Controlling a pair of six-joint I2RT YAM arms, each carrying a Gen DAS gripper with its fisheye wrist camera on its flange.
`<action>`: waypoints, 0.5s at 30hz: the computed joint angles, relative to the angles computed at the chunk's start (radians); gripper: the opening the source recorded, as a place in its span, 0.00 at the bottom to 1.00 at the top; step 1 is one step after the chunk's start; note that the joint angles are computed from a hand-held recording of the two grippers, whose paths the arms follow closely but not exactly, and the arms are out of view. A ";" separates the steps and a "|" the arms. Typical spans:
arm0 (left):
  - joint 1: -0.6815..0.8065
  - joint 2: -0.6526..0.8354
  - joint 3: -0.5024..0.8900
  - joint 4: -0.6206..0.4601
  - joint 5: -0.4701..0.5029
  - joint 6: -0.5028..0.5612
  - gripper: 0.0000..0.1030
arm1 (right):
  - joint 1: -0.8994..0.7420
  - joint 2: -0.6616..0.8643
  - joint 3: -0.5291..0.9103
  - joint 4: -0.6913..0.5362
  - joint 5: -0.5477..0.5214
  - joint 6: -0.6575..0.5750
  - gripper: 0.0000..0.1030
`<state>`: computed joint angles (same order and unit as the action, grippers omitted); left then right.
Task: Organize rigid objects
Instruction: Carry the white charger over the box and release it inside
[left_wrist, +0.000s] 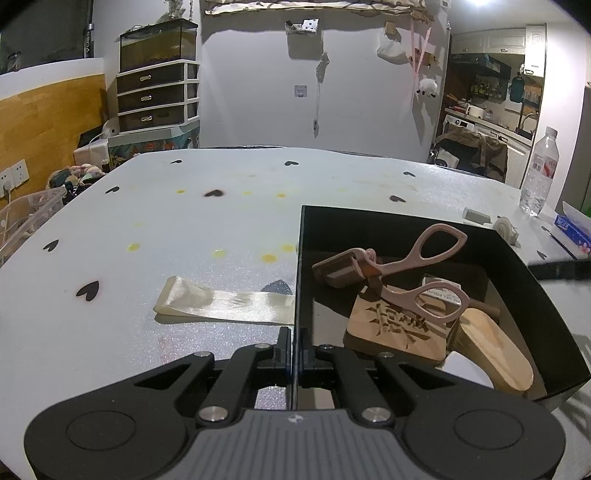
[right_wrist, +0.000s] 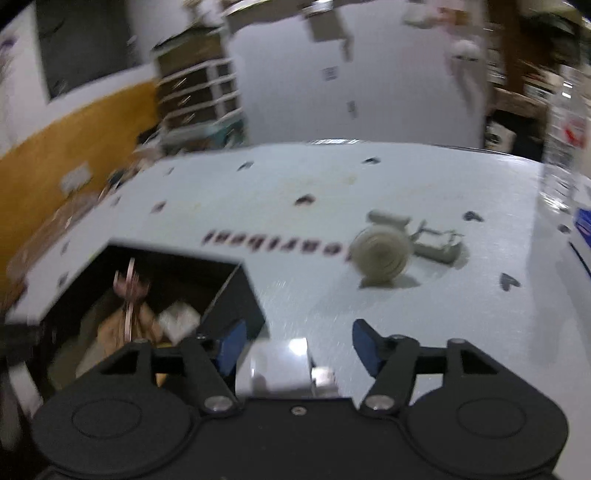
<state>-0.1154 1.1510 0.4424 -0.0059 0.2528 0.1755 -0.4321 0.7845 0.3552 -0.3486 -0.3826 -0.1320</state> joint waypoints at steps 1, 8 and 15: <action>-0.004 0.003 0.001 0.002 -0.003 -0.003 0.03 | -0.004 0.006 -0.003 -0.005 -0.009 -0.037 0.65; 0.002 0.003 -0.004 0.005 -0.003 0.005 0.03 | 0.006 0.021 -0.004 -0.039 -0.066 -0.207 0.72; -0.003 0.002 -0.008 0.007 -0.017 0.006 0.03 | 0.035 0.056 -0.033 0.028 -0.048 -0.225 0.54</action>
